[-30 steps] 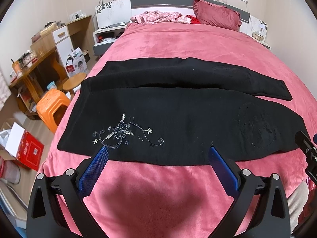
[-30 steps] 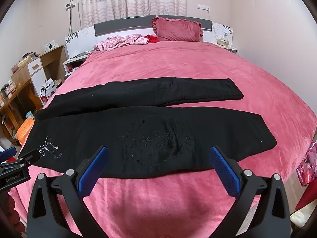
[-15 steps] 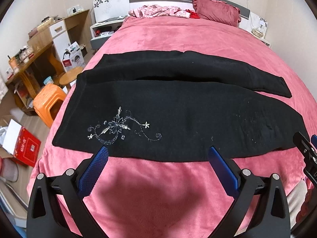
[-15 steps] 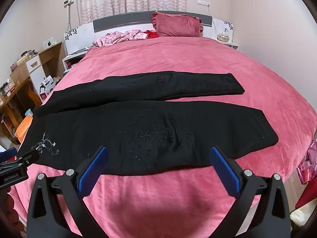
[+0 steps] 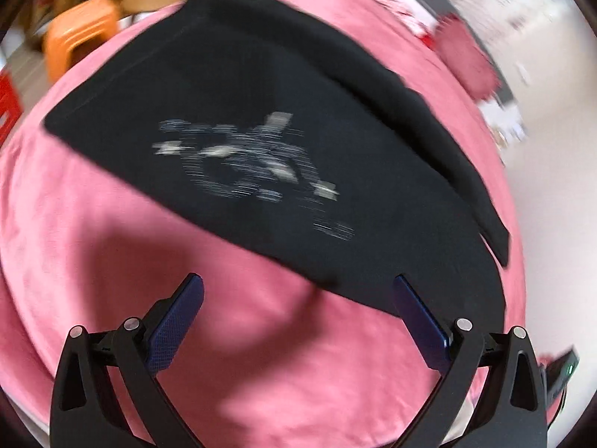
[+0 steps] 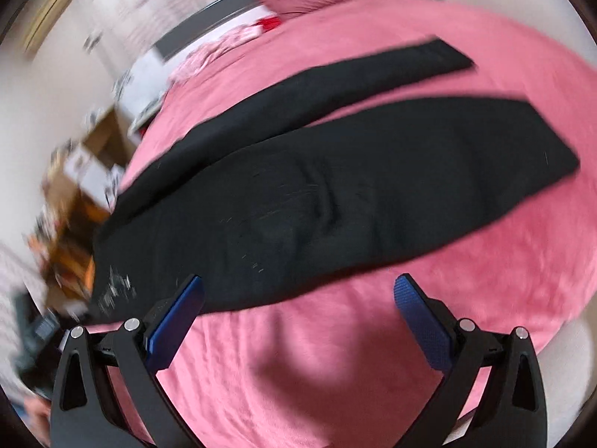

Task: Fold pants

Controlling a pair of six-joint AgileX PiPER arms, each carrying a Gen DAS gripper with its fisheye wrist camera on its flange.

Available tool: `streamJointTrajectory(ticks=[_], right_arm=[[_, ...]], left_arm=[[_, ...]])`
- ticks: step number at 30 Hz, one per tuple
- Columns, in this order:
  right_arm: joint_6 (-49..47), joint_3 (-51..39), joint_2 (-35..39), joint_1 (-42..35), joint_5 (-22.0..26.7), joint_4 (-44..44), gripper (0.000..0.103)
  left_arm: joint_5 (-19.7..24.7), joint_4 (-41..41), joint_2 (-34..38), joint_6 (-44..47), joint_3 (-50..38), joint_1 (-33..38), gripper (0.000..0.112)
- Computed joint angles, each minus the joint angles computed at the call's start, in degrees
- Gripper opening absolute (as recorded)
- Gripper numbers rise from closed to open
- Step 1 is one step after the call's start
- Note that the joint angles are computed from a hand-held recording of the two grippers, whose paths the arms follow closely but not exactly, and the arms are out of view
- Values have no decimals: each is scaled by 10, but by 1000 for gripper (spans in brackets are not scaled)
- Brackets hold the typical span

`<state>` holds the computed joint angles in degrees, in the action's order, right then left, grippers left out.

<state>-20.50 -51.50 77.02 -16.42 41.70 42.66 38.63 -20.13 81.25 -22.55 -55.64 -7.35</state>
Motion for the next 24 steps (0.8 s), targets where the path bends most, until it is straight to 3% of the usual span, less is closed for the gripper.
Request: streamJointTrajectory(ticks=[5, 9, 12, 14, 18, 22, 24], right_arm=[[-86, -1, 72, -149, 98, 143, 100], [-102, -17, 116, -224, 153, 192, 85], [-108, -37, 147, -262, 188, 227, 81], [-121, -40, 158, -264, 186, 249, 78], [-128, -63, 172, -249, 162, 244, 62], [-127, -85, 198, -244, 148, 257, 55], [-136, -82, 206, -250, 142, 265, 51]], left_arm=[[-60, 81, -26, -33, 50, 28, 100], [-130, 56, -45, 24, 87, 46, 100], [-141, -26, -32, 112, 93, 77, 100], [-147, -69, -24, 147, 95, 90, 98], [-167, -155, -19, 217, 106, 115, 89], [-154, -224, 9, 276, 80, 141, 69], [-146, -221, 21, 265, 69, 151, 59]])
